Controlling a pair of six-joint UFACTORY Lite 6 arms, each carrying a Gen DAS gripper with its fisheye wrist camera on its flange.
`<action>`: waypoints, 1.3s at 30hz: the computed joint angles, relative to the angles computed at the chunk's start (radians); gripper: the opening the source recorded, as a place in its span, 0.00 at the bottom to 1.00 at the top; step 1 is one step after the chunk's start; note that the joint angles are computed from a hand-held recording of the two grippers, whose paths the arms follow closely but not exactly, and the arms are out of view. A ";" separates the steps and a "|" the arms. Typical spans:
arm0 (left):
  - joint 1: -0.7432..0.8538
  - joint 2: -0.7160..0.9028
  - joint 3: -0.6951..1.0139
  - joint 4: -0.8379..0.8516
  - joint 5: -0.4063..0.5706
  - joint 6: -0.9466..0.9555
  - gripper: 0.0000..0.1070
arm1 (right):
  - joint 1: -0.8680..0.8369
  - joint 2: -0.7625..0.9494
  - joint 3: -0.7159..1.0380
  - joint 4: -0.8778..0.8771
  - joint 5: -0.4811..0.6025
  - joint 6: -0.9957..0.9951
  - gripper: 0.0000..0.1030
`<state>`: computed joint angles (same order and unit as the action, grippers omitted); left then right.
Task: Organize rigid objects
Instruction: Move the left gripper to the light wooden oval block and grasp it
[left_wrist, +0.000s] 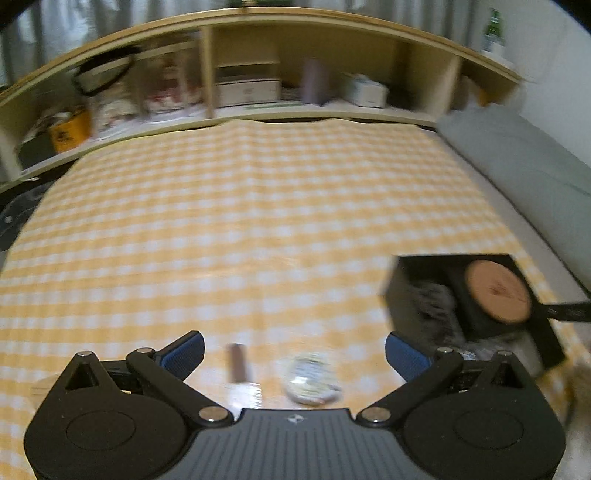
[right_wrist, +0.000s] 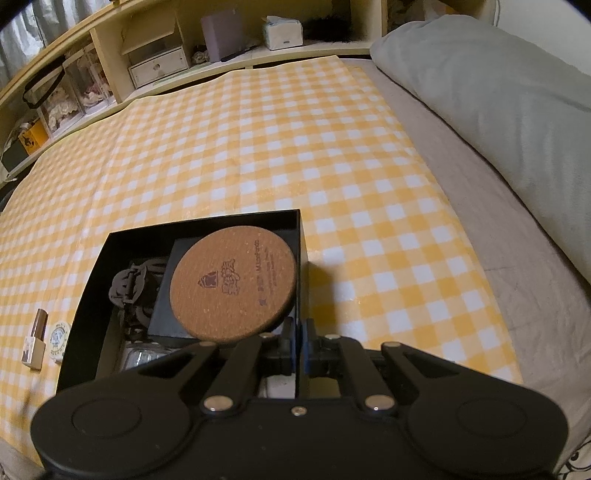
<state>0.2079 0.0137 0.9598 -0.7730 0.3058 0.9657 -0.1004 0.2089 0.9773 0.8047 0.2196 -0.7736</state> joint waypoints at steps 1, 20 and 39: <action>0.018 0.017 0.015 0.006 -0.004 -0.005 0.96 | -0.001 -0.002 -0.002 0.009 0.000 -0.007 0.04; 0.261 0.522 0.511 0.651 0.084 -0.608 0.96 | 0.009 -0.012 -0.013 -0.054 -0.022 0.059 0.07; 0.383 0.748 0.801 0.790 0.253 -0.719 0.96 | 0.037 -0.016 -0.010 -0.363 -0.021 0.340 0.10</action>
<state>0.5912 0.7613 1.7607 0.0172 0.5587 0.2471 -0.0631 0.1925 0.9674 0.4418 0.1987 -0.4337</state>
